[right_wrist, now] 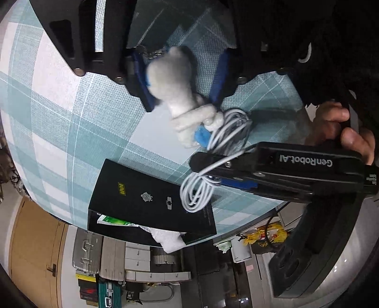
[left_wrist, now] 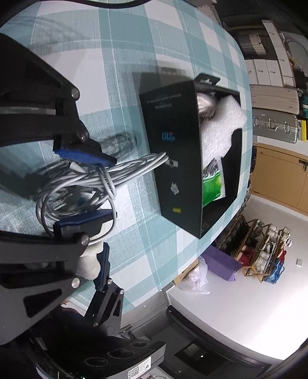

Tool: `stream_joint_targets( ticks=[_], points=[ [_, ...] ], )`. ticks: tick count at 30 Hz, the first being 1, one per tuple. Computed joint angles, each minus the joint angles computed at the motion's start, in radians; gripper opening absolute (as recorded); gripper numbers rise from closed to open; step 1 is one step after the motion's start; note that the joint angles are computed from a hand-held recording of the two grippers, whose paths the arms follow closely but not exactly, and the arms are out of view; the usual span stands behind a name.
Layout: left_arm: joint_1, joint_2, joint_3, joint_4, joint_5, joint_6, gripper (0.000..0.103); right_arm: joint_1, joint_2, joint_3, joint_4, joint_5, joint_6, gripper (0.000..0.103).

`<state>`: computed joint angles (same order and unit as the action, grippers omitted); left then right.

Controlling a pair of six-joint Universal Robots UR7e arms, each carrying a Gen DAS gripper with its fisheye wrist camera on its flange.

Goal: Organize soft objects
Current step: 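Grasp the white cable bundle with the left tool while the right tool grasps the plush toy, then lift the cable bundle with the left tool while the right tool carries the plush toy over the box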

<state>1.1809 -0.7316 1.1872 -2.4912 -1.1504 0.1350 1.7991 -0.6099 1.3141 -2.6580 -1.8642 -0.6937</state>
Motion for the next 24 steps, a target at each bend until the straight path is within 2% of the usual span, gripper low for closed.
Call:
stream_joint_targets(
  ticks=[2, 3, 4, 24],
  points=[
    [0.0, -0.008, 0.008, -0.014, 0.003, 0.001, 0.035, -0.003, -0.001, 0.0, 0.001, 0.01, 0.003, 0.035],
    [0.0, -0.008, 0.01, -0.02, 0.005, 0.003, 0.035, -0.003, -0.001, 0.0, -0.003, 0.011, 0.001, 0.026],
    [-0.001, -0.013, 0.017, -0.031, 0.012, 0.007, 0.035, -0.003, 0.0, 0.0, -0.007, 0.012, 0.001, 0.025],
    [-0.03, -0.068, 0.087, -0.194, 0.09, 0.089, 0.036, -0.004, -0.038, 0.024, -0.159, 0.144, 0.018, 0.024]
  ],
)
